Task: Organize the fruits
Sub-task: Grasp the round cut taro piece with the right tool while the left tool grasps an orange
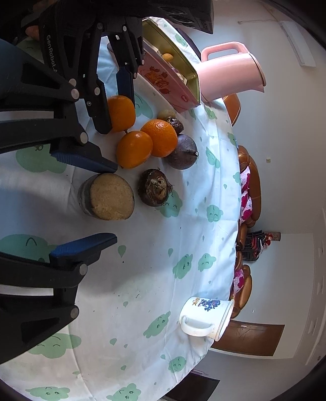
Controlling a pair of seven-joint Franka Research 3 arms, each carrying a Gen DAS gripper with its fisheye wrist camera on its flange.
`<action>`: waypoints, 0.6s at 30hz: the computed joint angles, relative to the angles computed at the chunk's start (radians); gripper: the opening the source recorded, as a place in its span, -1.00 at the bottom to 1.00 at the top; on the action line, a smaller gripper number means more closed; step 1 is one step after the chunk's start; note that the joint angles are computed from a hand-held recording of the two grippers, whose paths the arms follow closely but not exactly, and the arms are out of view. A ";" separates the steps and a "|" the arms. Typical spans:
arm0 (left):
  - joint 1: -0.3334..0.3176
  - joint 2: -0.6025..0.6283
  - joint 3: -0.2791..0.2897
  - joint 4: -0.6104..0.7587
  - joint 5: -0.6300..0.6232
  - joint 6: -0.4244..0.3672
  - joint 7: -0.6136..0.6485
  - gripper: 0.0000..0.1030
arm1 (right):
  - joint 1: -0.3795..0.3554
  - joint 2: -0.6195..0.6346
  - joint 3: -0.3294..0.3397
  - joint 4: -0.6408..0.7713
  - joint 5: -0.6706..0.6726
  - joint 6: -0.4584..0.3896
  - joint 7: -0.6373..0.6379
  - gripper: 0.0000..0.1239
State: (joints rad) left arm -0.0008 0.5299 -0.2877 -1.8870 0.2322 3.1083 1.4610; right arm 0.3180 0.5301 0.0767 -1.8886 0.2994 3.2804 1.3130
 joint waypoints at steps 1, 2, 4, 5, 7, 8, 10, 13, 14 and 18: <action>-0.008 -0.002 0.009 -0.001 0.001 0.003 -0.007 -0.26 | 0.002 0.001 0.000 -0.001 -0.003 0.003 -0.004 -0.26; -0.004 -0.002 0.005 -0.002 0.001 0.005 -0.006 -0.26 | 0.000 0.000 0.003 -0.003 -0.006 0.007 -0.008 -0.28; 0.014 -0.001 -0.013 -0.006 -0.004 0.010 0.000 -0.27 | -0.012 0.001 0.018 -0.004 -0.011 0.012 -0.016 -0.35; 0.020 -0.002 -0.018 -0.009 -0.006 0.016 0.000 -0.27 | -0.013 0.002 0.019 -0.004 -0.010 0.014 -0.017 -0.35; 0.004 -0.009 0.004 -0.021 -0.003 0.042 -0.018 -0.27 | -0.018 0.001 0.024 -0.006 -0.008 0.019 -0.018 -0.35; 0.000 -0.012 0.010 -0.025 0.000 0.052 -0.026 -0.27 | -0.021 0.000 0.028 -0.009 -0.008 0.025 -0.019 -0.36; 0.008 -0.014 0.006 -0.035 0.006 0.074 -0.035 -0.27 | -0.030 0.001 0.038 -0.014 -0.011 0.041 -0.022 -0.36; -0.011 -0.024 0.035 -0.053 0.020 0.116 -0.068 -0.27 | -0.046 0.000 0.058 -0.026 -0.016 0.078 -0.023 -0.36; -0.025 -0.028 0.053 -0.059 0.026 0.131 -0.082 -0.27 | -0.057 0.000 0.069 -0.031 -0.021 0.090 -0.023 -0.36; -0.104 -0.046 0.149 -0.086 0.046 0.202 -0.137 -0.27 | -0.088 0.001 0.103 -0.045 -0.048 0.134 -0.019 -0.36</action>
